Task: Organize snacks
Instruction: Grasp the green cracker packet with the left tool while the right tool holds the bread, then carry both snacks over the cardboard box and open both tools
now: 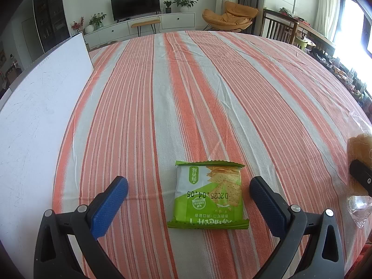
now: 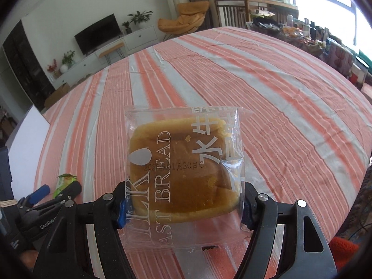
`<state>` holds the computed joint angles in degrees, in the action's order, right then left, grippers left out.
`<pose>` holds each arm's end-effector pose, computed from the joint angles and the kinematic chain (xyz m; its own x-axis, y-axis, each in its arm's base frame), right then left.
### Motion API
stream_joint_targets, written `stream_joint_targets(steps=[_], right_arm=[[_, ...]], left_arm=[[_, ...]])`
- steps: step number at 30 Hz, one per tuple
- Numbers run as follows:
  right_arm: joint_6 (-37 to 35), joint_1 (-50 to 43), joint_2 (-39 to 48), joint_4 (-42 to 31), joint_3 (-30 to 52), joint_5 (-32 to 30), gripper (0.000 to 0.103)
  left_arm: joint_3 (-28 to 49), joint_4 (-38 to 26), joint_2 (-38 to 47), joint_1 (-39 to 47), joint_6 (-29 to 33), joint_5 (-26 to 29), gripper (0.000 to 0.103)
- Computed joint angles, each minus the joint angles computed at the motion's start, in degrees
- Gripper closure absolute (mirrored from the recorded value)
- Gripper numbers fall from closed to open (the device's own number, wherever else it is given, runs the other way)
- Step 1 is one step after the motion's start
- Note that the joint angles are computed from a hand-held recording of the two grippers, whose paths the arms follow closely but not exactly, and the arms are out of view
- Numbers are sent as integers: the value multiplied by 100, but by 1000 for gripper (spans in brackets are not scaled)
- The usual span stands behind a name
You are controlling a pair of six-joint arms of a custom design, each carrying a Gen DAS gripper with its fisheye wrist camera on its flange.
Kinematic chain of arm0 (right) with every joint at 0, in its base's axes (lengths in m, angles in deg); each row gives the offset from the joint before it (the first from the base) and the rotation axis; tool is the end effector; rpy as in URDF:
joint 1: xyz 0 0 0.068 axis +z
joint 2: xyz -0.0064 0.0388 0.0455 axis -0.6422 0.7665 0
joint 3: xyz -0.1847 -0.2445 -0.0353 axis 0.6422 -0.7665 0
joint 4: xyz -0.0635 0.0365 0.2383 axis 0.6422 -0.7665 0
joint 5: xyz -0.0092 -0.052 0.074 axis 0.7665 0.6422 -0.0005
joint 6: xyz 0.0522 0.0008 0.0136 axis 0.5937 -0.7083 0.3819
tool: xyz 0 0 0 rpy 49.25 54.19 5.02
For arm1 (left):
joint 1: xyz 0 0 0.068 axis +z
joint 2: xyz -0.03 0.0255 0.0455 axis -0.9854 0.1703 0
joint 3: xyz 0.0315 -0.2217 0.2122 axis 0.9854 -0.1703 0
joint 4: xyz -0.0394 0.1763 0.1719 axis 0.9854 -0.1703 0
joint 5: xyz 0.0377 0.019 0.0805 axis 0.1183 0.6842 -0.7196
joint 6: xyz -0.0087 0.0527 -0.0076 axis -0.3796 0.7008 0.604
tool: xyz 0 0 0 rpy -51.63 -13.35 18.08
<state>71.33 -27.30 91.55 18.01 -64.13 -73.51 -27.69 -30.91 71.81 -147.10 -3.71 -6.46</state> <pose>0.1822 0.0446 0.1252 -0.7604 0.0066 -0.6494 -0.1562 0.9687 0.1927 0.1383 -0.2709 0.0864 -0.7604 -0.2711 -0.5901 -0.3277 0.9447 -0.0118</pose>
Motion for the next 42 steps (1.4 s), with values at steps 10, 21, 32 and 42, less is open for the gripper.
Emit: stream_joint_targets(steps=[10,21,32,42], right_arm=[[2,-341,135,298,-192,-405,29],[59,-281,72,419,-343,-347,29],[117,-310,-9,382,-351,-317,29],[179,-383,-673,469,-626,-309,29]], left_arm=[[1,0,2,-1,-2,-1,0],[8,-7,5,-1,-3,-1,0],[245,-95,-106,-324,578,33,54],[-196,204,-1198,-1180,-393,-49,55]])
